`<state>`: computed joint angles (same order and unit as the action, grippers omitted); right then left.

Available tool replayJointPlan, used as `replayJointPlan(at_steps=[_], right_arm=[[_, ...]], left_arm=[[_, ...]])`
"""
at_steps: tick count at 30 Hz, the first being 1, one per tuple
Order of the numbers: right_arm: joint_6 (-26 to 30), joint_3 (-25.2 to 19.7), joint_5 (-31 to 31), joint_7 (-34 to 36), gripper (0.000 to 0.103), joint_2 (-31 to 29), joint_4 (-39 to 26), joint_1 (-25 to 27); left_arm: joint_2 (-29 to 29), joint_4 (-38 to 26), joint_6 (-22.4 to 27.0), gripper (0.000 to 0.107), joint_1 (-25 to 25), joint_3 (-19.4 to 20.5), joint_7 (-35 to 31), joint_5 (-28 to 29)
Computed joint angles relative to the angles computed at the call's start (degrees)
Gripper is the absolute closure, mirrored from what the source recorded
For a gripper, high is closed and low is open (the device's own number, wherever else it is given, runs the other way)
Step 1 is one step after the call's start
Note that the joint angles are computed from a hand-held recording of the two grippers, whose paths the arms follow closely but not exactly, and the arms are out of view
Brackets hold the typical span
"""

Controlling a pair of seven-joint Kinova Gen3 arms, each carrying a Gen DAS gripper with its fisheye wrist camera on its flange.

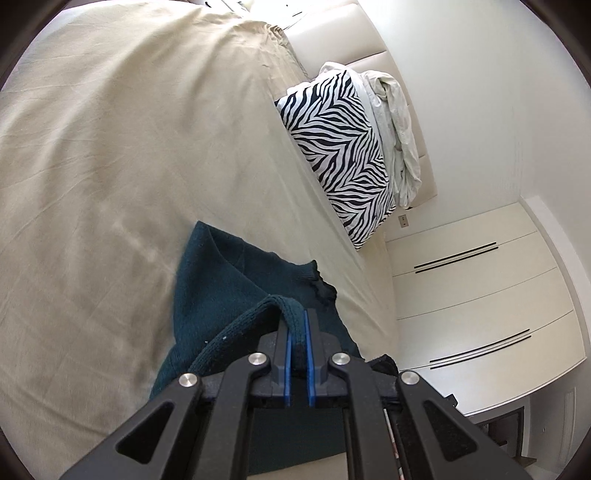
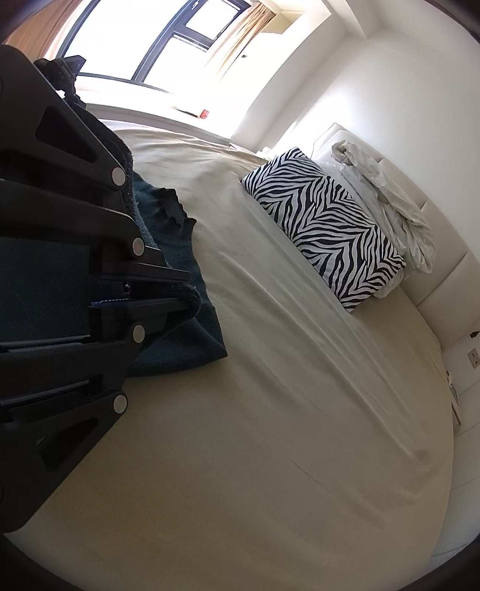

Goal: Fold small clothes
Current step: 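Lay the hem down over the collar and open both grippers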

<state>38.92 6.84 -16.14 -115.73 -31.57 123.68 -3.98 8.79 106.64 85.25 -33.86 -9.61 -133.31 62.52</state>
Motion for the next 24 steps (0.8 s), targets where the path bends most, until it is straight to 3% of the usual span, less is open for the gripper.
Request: replayJointPlan(at_steps=[10,11,13,14,15,16,20,24], right_arm=[[-9.65,1.1,-2.76,2.89,0.095,13.95,1.05,-2.21],[-10.41,1.28,-3.49,3.44,0.095,15.41,1.0,-2.33],[-11.36,0.22,-3.33,3.61,0.087,17.49,0.83,-1.57],[-12.19,-1.66,-2.04,2.29,0.08,17.94,0.87,-0.14],[-13.3,-3.53,-0.38,0.29,0.058,17.77,1.3,1.36],[-14.67,-4.68,0.54,-1.33,0.04,17.13,2.08,2.38],[-14.81,-3.15,0.83,-1.52,0.039,13.51,3.7,1.61],[-9.98,-6.95,5.46,-4.18,0.039,9.0,4.08,4.49]], left_arm=[[5.36,-3.95,-11.56,0.098,4.78,4.05,3.42,-2.99],[5.24,-3.87,-13.11,0.095,5.25,4.39,3.17,-3.53],[5.52,-3.93,-14.17,0.053,5.39,4.83,3.25,-3.96],[5.55,-3.72,-14.41,0.044,5.14,4.88,3.41,-3.71],[5.47,-3.46,-14.77,0.03,4.85,4.85,3.52,-3.35],[5.27,-3.08,-14.94,0.026,4.44,4.77,3.33,-2.9],[4.3,-2.26,-13.05,0.026,2.48,4.14,1.31,-2.38],[0.79,0.42,-11.86,0.026,1.38,2.65,-3.31,-3.51]])
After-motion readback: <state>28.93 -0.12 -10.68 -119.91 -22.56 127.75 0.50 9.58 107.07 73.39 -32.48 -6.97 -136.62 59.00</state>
